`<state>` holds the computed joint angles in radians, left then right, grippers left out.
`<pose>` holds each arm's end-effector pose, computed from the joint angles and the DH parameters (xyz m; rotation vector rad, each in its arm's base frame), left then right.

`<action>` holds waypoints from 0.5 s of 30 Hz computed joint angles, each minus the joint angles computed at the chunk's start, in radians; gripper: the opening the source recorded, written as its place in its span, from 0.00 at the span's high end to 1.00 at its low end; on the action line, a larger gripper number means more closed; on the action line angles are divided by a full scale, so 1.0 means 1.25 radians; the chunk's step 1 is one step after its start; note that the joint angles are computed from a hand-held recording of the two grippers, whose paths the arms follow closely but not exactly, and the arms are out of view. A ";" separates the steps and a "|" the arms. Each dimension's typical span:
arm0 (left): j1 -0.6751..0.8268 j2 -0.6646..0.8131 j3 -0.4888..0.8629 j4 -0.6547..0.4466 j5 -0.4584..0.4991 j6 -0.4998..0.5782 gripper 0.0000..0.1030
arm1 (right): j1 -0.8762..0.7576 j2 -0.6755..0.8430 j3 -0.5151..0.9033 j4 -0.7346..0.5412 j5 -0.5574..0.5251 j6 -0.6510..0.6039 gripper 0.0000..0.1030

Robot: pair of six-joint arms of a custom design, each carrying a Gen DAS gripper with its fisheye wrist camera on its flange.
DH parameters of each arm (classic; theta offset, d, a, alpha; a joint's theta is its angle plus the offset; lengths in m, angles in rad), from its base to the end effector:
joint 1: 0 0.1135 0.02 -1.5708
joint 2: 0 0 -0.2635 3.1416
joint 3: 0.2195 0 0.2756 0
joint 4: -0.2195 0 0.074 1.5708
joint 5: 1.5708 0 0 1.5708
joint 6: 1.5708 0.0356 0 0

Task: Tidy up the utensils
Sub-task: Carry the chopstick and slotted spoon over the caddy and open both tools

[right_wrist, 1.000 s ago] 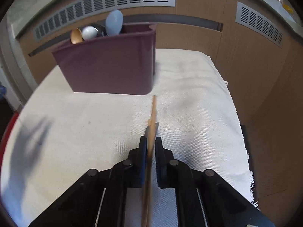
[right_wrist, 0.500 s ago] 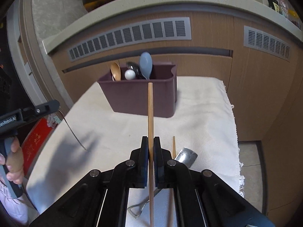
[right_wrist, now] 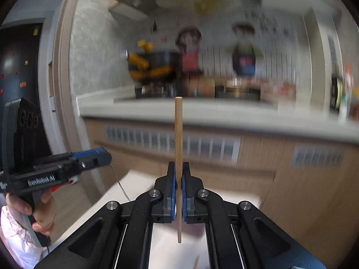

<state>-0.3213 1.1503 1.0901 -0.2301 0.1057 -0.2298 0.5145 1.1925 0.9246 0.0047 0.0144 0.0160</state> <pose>0.2734 -0.0949 0.3664 0.1605 1.8802 -0.4782 0.2647 0.1490 0.3165 -0.4462 1.7943 0.3585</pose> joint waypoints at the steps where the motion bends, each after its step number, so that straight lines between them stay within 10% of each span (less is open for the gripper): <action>1: 0.011 0.026 0.021 0.009 0.010 0.004 0.70 | 0.004 0.017 0.027 0.005 0.016 -0.010 0.96; 15: 0.077 0.345 0.032 0.151 0.087 -0.055 0.70 | -0.030 0.443 0.261 0.028 0.014 0.013 0.96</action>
